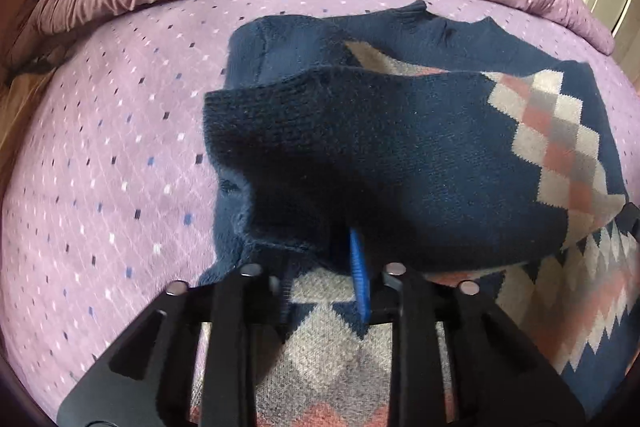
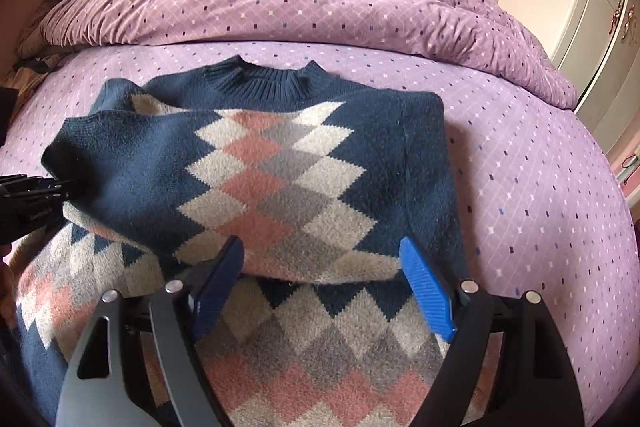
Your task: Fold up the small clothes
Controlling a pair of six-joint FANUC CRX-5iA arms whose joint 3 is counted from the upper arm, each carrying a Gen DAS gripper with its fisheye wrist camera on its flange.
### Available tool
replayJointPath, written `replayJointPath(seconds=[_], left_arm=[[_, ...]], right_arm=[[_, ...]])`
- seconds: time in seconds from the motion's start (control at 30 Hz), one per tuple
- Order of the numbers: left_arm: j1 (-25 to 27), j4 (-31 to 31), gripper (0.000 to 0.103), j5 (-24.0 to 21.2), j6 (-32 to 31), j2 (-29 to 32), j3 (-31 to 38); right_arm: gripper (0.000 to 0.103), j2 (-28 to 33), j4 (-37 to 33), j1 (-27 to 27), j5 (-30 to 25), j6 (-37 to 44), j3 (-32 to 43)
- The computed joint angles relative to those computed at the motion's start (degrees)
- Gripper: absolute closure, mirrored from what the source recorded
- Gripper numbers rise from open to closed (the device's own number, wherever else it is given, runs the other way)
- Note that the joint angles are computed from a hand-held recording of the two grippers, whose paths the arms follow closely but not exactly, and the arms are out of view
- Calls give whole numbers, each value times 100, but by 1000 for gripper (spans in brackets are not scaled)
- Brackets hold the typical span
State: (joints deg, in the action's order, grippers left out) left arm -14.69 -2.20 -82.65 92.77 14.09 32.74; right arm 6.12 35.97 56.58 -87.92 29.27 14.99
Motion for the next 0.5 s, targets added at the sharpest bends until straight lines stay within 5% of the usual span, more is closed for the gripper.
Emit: replayJointPath(seconds=[0.07,0.2,0.5], left_arm=[[25,-10,62,-97,71,19,98],[-199,-564,18,-415,218,2,540],[-387,-577,18,-758,123,-34,1259]], right_arm=[[22,-23,-4,0,0,35,-28],[22,-116,-46,-52,42,-20,-75],[22,-269,-106,-356,-8,98,-111]])
